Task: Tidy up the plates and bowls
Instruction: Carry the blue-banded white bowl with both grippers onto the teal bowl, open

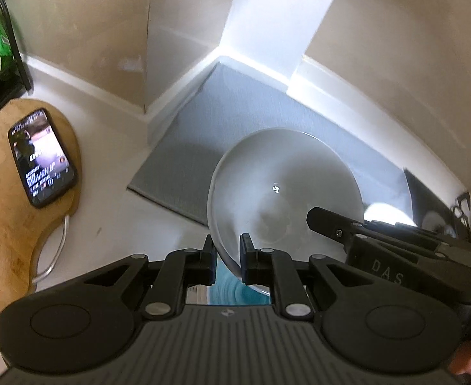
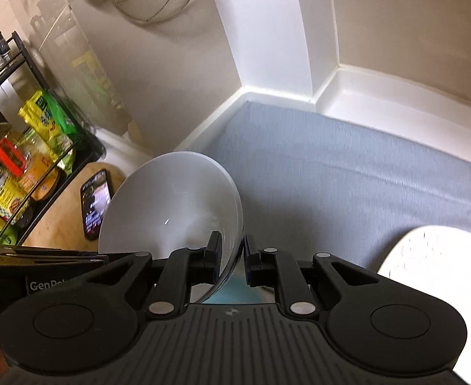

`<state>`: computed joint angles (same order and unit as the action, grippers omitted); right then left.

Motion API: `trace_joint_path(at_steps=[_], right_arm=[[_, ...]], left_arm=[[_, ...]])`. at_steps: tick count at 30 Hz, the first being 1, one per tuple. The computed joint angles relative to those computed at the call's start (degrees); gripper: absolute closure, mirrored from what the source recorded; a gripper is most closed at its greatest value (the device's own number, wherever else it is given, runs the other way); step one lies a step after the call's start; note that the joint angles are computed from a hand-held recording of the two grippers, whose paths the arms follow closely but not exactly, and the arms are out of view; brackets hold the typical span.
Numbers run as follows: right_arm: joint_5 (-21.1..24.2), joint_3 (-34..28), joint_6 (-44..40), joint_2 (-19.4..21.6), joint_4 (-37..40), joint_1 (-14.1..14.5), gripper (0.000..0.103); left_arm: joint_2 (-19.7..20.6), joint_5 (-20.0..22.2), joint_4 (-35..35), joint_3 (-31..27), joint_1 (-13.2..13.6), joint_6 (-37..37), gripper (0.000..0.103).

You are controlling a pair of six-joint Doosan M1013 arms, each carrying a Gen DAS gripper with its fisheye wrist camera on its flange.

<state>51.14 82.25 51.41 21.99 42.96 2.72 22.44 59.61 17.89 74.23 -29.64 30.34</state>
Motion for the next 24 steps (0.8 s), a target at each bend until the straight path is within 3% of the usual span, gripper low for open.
trace_joint_path(at_steps=[14,24], right_arm=[[3.93,2.41,3.24,-1.1,-4.61,-0.77,0.087],[6.9,1.69,3.52,-0.39,-5.31,-1.29,0.088]], left_arm=[[0.15,2.32,-9.67,0.67,0.4,9.07,0.086],[0.29,2.19,-12.25,0.91,0.58,10.6,0.086]])
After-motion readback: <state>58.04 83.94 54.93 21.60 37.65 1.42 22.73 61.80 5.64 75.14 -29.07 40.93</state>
